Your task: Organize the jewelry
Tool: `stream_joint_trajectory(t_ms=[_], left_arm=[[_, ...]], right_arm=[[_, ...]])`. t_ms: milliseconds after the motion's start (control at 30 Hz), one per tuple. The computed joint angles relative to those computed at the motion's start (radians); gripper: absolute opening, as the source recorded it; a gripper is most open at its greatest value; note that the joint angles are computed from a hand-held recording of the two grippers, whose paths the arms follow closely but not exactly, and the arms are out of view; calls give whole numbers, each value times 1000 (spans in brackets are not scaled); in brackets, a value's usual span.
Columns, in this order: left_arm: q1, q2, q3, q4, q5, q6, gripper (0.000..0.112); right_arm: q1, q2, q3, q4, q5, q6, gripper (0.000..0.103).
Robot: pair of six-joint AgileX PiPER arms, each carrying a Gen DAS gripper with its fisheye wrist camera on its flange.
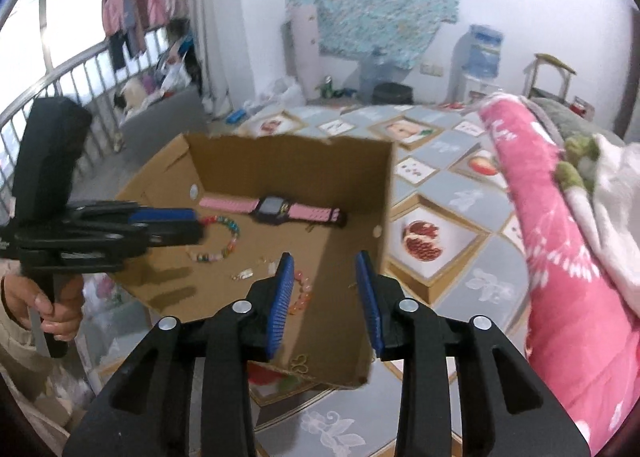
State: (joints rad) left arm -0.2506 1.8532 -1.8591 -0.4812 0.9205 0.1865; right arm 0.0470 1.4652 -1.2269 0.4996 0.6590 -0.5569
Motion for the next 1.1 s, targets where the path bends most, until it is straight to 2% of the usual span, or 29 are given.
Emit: stream_joint_trajectory(t_ms=[33,100,167,267,367,433,633,867,1100], left_arm=[[14,-47,51,-2,-34,9,53],[40,-128,136,5,-91,17,72],[74,-195,204,9,-133,20,82],[136,-251,275,18,-161,-2,92],[205,-236,296,6,-115,-74,92],[258,-220,328,-92,-93,-48,92],[310,-147,350,-323,32,59,92],[242,-193,390,-223,-43,-12,92],[238,-273,478,-214,-54,-44,92]], right_arm=[[-8,-6,7,10,-5,0,46],[-43,-12,19,72,7,-22,53],[-82,11,12,144,50,-38,58],[-126,82,-27,217,138,-12,59],[-150,155,-59,276,209,15,59],[-150,186,-75,297,245,28,59],[-113,165,-49,260,192,70,60],[-142,172,-42,308,222,43,60],[-157,177,-53,311,265,18,60]])
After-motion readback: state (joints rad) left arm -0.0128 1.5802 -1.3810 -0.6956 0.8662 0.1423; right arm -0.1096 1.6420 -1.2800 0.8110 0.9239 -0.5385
